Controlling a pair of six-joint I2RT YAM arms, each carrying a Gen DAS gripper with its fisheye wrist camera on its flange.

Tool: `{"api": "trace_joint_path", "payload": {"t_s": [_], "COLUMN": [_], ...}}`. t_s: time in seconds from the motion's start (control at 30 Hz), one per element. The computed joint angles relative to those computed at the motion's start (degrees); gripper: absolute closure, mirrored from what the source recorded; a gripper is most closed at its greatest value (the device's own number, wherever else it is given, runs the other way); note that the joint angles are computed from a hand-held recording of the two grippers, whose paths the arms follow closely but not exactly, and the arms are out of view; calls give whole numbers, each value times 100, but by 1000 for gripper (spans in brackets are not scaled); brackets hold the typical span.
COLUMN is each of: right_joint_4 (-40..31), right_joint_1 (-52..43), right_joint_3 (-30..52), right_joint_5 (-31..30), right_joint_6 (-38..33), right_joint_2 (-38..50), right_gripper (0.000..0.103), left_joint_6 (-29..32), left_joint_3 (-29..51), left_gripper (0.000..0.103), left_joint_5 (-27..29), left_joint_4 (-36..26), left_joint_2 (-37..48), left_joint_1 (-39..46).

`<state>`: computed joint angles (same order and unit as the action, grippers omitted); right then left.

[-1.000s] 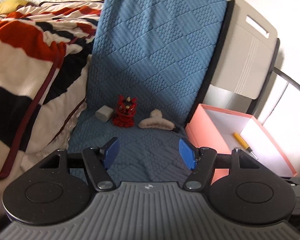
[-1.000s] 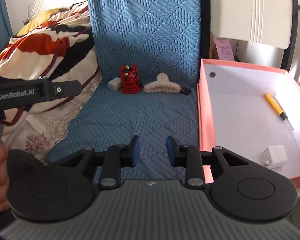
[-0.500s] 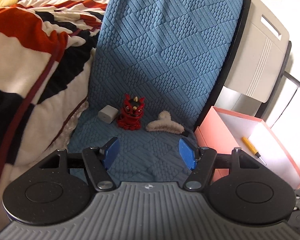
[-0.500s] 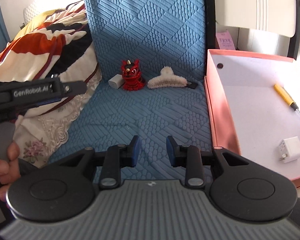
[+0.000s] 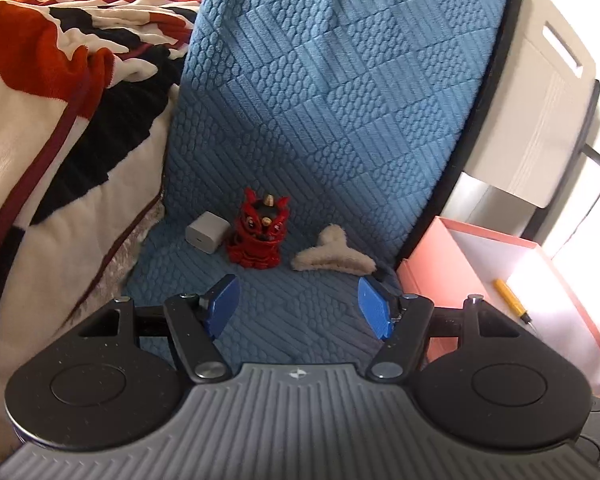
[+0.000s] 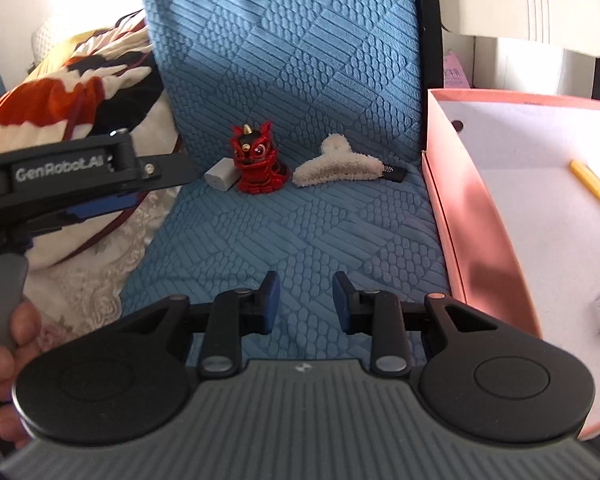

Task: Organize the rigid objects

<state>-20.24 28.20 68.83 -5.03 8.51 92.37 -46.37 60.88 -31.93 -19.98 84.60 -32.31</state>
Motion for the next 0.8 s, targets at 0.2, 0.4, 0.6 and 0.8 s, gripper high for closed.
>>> {"api": "trace_joint_path", "payload": {"t_s": [0.2, 0.4, 0.6, 0.8], "right_joint_4": [186, 337, 354, 114], "right_joint_1": [-83, -186, -207, -292], "right_joint_3": [320, 867, 1468, 2343], "right_joint_5": [-51, -64, -169, -431], "right_joint_6": [-47, -2, 31, 287], "right_joint_2": [433, 982, 1466, 2160], "right_gripper": [71, 71, 71, 71], "left_joint_6": [237, 410, 771, 803], "left_joint_3": [10, 176, 598, 790], "left_gripper": [32, 32, 32, 32], "left_joint_5": [354, 914, 1123, 1504], "left_joint_4": [340, 556, 623, 735], "left_joint_2": [181, 416, 861, 1276], "left_joint_1": [516, 1054, 1376, 1746]}}
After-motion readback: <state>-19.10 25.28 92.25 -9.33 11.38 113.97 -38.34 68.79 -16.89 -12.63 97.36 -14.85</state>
